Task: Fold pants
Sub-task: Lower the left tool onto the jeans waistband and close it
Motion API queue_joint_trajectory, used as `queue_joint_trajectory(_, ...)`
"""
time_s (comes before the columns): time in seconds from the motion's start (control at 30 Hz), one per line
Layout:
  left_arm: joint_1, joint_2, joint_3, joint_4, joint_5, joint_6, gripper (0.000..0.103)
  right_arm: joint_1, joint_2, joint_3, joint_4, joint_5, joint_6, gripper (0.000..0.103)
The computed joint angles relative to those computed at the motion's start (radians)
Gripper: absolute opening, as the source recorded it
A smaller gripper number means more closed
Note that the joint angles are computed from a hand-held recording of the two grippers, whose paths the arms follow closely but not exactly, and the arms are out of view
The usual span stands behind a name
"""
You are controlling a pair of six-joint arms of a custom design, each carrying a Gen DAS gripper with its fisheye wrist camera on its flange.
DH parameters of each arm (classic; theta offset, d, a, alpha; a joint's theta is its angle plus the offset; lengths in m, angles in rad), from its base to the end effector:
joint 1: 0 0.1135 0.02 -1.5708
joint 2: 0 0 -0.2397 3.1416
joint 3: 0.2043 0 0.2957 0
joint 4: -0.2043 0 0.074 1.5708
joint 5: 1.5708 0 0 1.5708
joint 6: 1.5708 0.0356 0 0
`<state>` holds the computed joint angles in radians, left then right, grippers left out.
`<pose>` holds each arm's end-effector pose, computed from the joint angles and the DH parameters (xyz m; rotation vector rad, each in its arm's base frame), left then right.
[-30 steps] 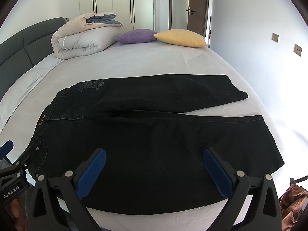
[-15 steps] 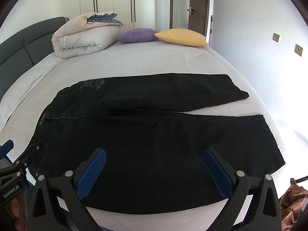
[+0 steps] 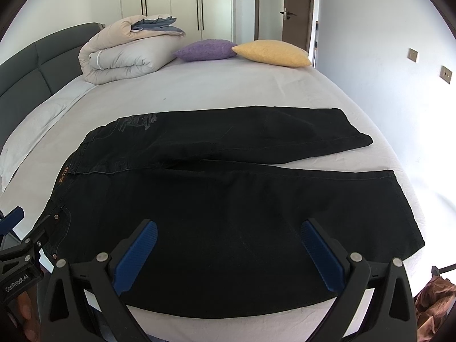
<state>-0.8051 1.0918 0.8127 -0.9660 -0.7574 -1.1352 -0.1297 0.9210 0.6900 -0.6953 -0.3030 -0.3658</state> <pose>0.1814 -0.1534 0.2095 -0.5341 2.2777 0.2086 0.2348 -0.0199 0.2101 -0.4112 2.4105 0.1615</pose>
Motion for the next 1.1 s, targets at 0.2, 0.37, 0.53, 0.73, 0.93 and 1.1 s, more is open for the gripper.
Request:
queue_joint_trajectory(0.2,0.126,-0.109,-0.101,0.140,0.127,0.157,0.103,0.004,0.106,0.076,0.000,-0.074,-0.049,0.103)
queue_joint_trajectory(0.37,0.365,-0.168,-0.203,0.331,0.467,0.366,0.103,0.021,0.216,0.166,0.016,-0.143,-0.130,0.103)
queue_joint_trajectory(0.53,0.496,-0.070,-0.165,0.411,0.547,0.517,0.103,0.050,0.336,0.253,0.044,-0.174,-0.224,0.103)
queue_joint_trajectory(0.73,0.743,0.196,0.070,0.520,0.591,0.821,0.103,0.062,0.569,0.457,0.012,-0.221,-0.316,0.103)
queue_joint_trajectory(0.93,0.979,0.716,0.583,0.506,0.807,1.176,0.103,0.054,0.802,0.681,-0.065,-0.260,-0.406,0.100)
queue_joint_trajectory(1.1,1.051,1.159,1.107,0.237,0.897,1.405,0.103,0.048,0.981,0.855,-0.143,-0.274,-0.450,0.095)
